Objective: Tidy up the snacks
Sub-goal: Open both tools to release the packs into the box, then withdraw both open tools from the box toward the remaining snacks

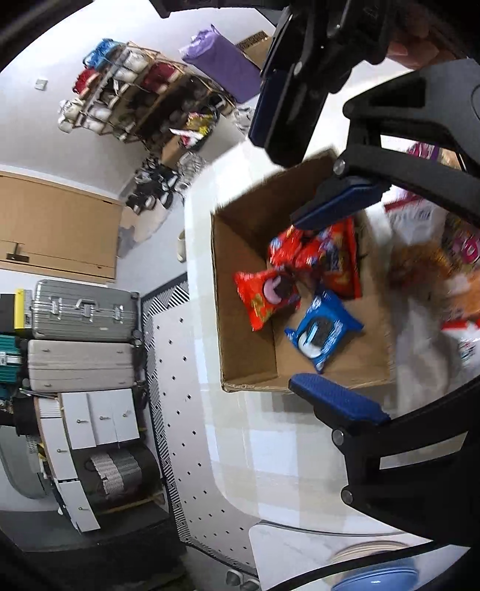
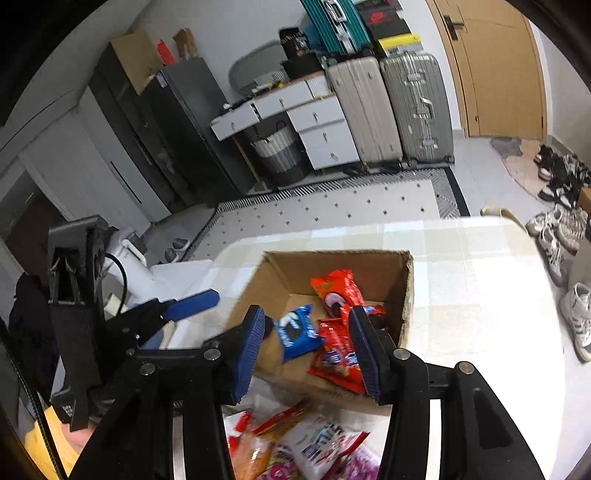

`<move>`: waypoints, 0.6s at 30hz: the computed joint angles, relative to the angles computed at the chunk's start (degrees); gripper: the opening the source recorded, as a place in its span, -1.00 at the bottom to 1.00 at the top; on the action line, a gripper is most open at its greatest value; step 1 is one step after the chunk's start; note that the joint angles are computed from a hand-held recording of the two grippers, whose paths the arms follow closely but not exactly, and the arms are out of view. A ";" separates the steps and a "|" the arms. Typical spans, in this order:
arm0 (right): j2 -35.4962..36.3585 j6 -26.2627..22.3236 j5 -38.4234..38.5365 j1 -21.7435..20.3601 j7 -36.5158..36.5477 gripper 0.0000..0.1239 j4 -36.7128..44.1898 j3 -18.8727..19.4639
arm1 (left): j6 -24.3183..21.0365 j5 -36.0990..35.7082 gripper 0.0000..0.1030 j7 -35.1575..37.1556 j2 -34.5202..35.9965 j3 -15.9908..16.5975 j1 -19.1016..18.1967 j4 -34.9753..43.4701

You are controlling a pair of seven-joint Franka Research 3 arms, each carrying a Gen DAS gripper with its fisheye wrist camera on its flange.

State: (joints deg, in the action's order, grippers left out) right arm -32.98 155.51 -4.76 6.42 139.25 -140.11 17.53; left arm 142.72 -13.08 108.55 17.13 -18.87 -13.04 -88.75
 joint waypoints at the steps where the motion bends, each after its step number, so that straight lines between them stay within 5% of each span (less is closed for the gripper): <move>1: -0.73 -0.44 -0.24 0.00 0.30 -0.21 0.24 0.45 | 0.81 -1.32 0.52 0.81 -2.02 -0.46 0.58 -1.95; 8: -8.55 -3.29 -1.53 0.00 4.11 -0.17 0.91 4.91 | 7.38 -12.04 0.59 7.04 -18.56 1.74 -0.15 -16.74; 15: -20.47 -8.74 -3.00 -0.62 10.09 -0.13 0.27 11.37 | 4.91 -19.82 0.62 9.19 -31.93 9.02 -5.23 -25.94; 18: -24.85 -12.76 -4.52 -0.67 11.24 0.15 1.01 14.93 | 5.61 -22.13 0.62 9.69 -37.62 12.33 -7.47 -30.77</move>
